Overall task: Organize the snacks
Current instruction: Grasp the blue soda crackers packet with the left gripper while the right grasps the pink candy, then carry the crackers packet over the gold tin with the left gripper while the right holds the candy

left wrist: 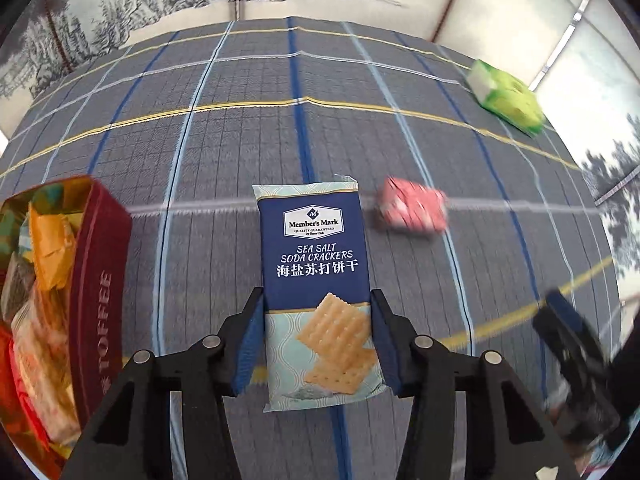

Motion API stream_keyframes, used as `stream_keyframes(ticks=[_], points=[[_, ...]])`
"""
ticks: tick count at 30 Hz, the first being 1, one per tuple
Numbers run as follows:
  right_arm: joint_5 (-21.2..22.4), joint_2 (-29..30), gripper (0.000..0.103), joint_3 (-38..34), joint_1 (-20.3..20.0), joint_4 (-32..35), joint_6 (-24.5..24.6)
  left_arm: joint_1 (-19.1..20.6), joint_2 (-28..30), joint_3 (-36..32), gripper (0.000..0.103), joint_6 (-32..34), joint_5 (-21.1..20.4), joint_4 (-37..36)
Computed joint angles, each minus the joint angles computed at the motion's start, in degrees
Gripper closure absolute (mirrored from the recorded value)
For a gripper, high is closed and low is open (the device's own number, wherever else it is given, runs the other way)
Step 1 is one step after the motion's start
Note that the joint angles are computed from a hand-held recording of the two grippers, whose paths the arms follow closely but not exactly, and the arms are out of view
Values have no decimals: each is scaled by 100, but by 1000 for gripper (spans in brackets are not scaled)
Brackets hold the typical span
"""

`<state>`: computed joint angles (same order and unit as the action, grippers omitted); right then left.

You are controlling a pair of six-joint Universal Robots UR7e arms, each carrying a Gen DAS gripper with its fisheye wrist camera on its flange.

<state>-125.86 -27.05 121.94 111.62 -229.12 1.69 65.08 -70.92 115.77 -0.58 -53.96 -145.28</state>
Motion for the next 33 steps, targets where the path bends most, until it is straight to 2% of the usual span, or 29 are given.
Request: stream_keyframes(ticks=[4, 8, 11, 15, 17, 19, 20, 21, 22, 24, 29, 33], points=[[36, -11, 7, -257, 106, 514, -426, -103, -494, 402, 57, 207, -123, -38], [424, 18, 7, -820, 130, 1254, -357, -111, -873, 507, 57, 263, -256, 64], [208, 255, 7, -1418, 207, 1758, -342, -132, -1165, 601, 57, 269, -344, 105], [75, 535, 7, -2016, 253, 2150, -165, -196, -1431, 723, 57, 454, -252, -63], [-284, 724, 7, -2325, 343, 2263, -199, -236, -1532, 788, 57, 550, -174, -146], [-555, 865, 11, -2559, 376, 2367, -259, -245, -1621, 829, 57, 637, -174, -195], [-694, 919, 17, -2672, 375, 2498, -215, -236, -1683, 844, 57, 671, -184, -177], [-678, 904, 23, -2687, 330, 2620, -127, -229, -1701, 836, 56, 679, -189, -164], [-699, 930, 25, -2724, 320, 2588, -166, -217, -1730, 839, 57, 682, -202, -158], [-727, 967, 49, -2797, 311, 2603, -331, -180, -1787, 835, 57, 699, -240, -135], [-418, 804, 52, -2386, 280, 2334, -582, -88, -1872, 795, 57, 639, -282, -6], [-554, 686, 52, -1856, 361, 1795, -594, -22, -1958, 772, 58, 572, -392, 149]])
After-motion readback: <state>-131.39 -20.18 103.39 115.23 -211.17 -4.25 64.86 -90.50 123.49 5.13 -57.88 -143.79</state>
